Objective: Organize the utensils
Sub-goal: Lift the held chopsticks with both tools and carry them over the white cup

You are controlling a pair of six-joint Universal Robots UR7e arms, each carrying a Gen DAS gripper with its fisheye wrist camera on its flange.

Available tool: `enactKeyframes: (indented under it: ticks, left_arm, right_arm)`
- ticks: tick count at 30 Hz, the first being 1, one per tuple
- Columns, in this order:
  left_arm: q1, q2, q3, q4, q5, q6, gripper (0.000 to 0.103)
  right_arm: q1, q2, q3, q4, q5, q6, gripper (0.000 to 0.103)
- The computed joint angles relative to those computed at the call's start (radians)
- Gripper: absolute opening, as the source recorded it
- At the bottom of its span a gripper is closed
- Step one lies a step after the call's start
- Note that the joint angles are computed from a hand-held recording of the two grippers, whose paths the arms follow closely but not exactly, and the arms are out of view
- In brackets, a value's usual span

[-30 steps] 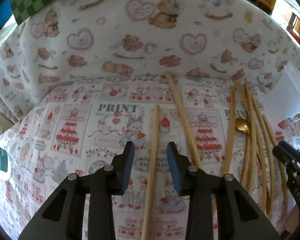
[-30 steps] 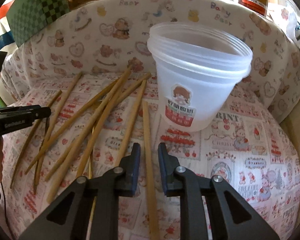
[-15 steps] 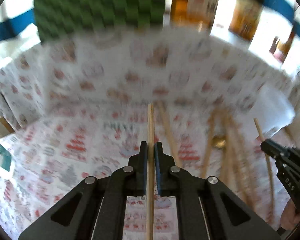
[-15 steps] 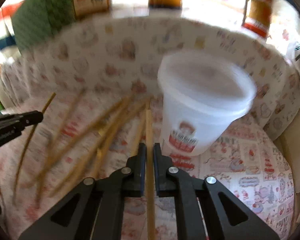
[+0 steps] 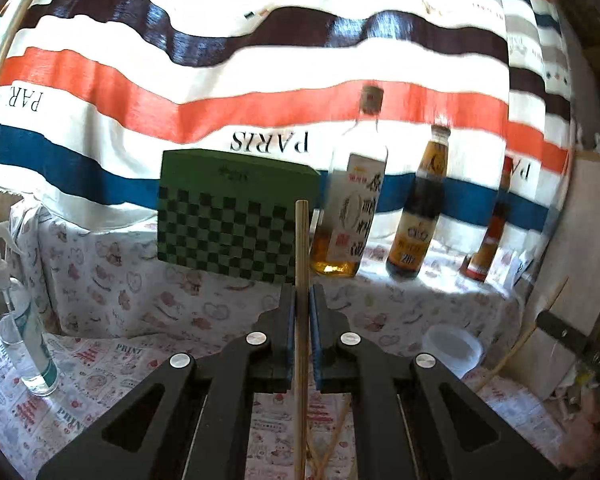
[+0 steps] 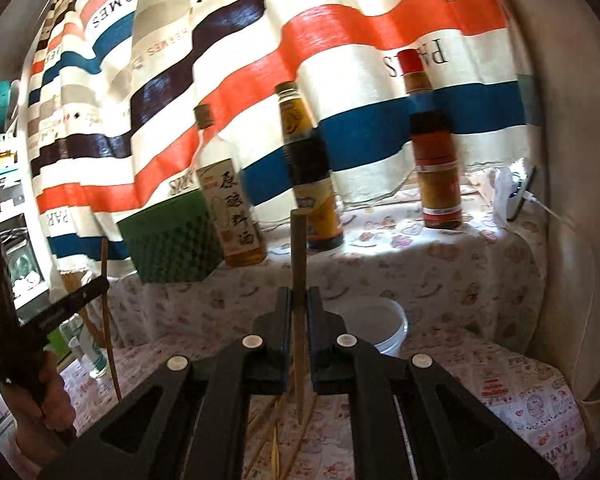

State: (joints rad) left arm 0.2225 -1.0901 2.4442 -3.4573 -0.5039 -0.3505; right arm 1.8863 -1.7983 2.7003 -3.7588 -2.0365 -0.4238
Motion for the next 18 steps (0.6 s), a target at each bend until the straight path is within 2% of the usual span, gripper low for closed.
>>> enactKeyframes:
  ticks: [2, 5, 8, 10, 12, 15, 17, 18]
  left_arm:
    - [0.033, 0.005, -0.026, 0.169, -0.001, -0.097, 0.006]
    - [0.095, -0.006, -0.063, 0.345, -0.082, -0.214, 0.006]
    - [0.132, -0.029, -0.068, 0.363, -0.171, -0.237, 0.006]
    - [0.128, -0.038, -0.051, 0.305, -0.190, -0.221, 0.006]
    - [0.109, -0.040, -0.033, 0.241, -0.171, -0.201, 0.006]
    - [0.067, -0.029, -0.006, 0.107, -0.137, -0.117, 0.006]
    - [0.026, 0.001, 0.016, -0.025, -0.077, -0.063, 0.006]
    - [-0.005, 0.034, 0.029, -0.124, -0.005, -0.054, 0.006]
  right_arm:
    - [-0.012, 0.024, -0.009, -0.009, -0.015, 0.008, 0.006]
    - [-0.018, 0.039, -0.010, -0.009, -0.031, 0.019, 0.006]
    - [-0.006, 0.072, -0.008, -0.058, -0.063, -0.004, 0.006]
    - [-0.014, 0.060, -0.002, -0.043, -0.047, 0.004, 0.006]
    - [-0.035, 0.009, 0.002, 0.035, -0.002, 0.032, 0.006]
    - [-0.016, 0.037, 0.000, -0.007, -0.034, 0.014, 0.006]
    - [-0.009, 0.044, 0.001, -0.028, -0.039, 0.010, 0.006]
    - [-0.011, 0.038, 0.003, -0.027, -0.030, 0.012, 0.006]
